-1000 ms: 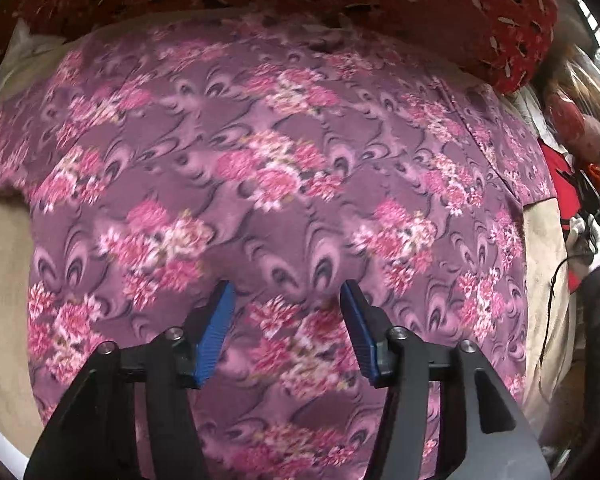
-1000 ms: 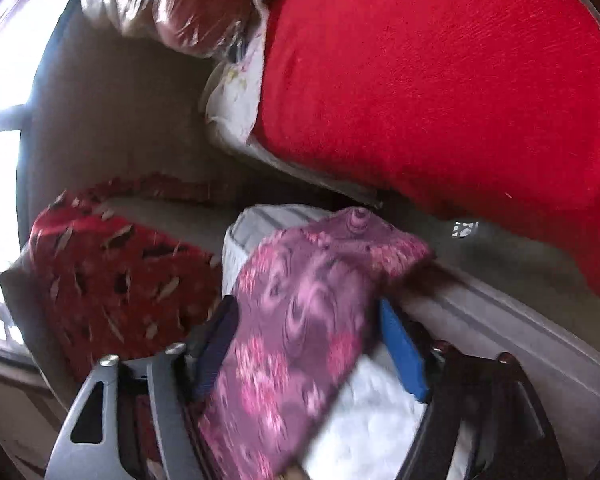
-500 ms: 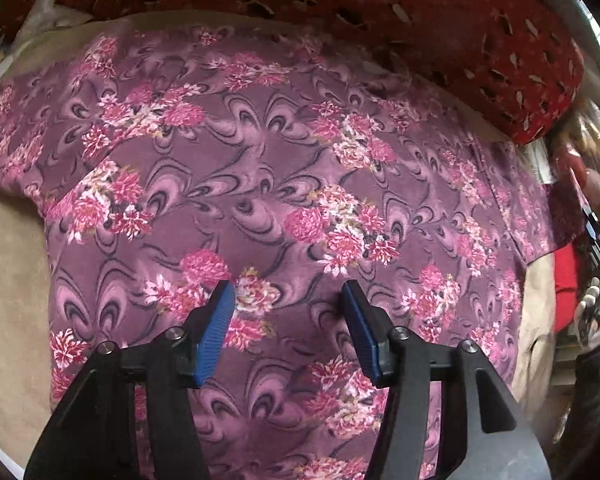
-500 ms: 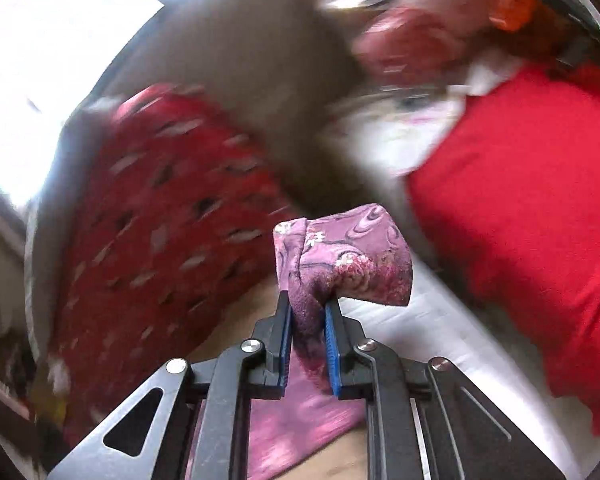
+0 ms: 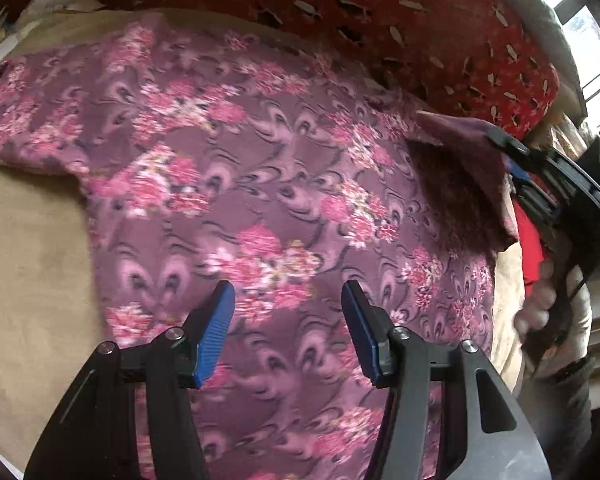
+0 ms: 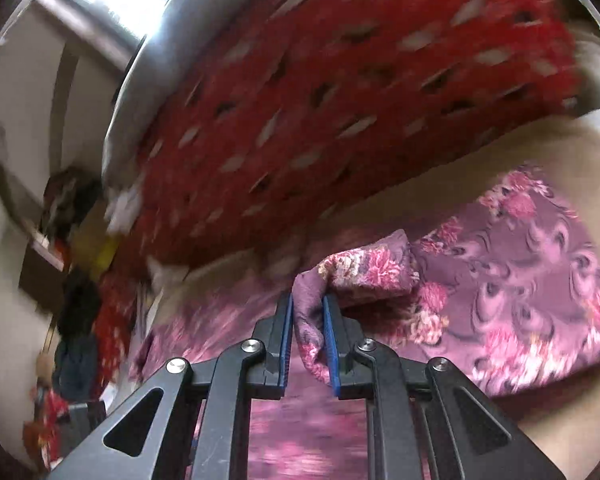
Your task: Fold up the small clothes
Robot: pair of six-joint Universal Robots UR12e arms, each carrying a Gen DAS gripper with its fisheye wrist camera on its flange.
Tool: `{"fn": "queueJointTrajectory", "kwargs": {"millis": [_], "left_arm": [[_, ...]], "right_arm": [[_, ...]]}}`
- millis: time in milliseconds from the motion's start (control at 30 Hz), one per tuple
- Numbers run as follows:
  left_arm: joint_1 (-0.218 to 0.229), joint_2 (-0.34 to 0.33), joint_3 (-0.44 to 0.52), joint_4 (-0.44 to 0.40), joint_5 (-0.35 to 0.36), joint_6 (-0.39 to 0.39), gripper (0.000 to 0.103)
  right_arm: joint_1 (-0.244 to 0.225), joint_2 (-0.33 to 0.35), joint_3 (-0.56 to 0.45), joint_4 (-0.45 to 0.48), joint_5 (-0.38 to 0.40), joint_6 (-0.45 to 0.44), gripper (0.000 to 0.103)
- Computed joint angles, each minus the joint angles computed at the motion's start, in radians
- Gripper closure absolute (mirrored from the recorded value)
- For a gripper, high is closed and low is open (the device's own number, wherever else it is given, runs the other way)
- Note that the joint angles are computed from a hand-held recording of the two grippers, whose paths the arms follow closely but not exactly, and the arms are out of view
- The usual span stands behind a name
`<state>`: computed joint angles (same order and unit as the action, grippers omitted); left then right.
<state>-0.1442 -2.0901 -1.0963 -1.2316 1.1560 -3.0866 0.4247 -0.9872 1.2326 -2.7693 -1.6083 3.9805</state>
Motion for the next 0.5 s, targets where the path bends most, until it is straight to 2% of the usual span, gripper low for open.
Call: {"fn": "queueJointTrajectory", "kwargs": {"millis": [200, 267, 300, 367, 433, 500], "left_arm": [[0.035, 0.008, -0.023, -0.003, -0.062, -0.028, 0.049], [0.038, 0.006, -0.023, -0.010, -0.081, -0.030, 0.049], [0.037, 0.006, -0.022, -0.012, -0.089, -0.027, 0.049], [0.031, 0.000, -0.012, -0.022, -0.098, -0.012, 0.049], [0.019, -0.018, 0.014, -0.038, -0.097, -0.005, 0.048], [0.006, -0.047, 0.056, -0.070, -0.094, -0.016, 0.047]], "right_arm": [[0.030, 0.139, -0.183, 0.108, 0.182, 0.008, 0.077], [0.039, 0.167, -0.226, 0.204, 0.258, -0.006, 0.072], [0.043, 0.162, -0.220, 0.239, 0.270, -0.024, 0.072], [0.051, 0.147, -0.206, 0.256, 0.246, -0.052, 0.072], [0.053, 0.099, -0.125, 0.173, 0.194, -0.035, 0.071], [0.050, 0.045, -0.038, 0.103, 0.141, 0.002, 0.062]]}}
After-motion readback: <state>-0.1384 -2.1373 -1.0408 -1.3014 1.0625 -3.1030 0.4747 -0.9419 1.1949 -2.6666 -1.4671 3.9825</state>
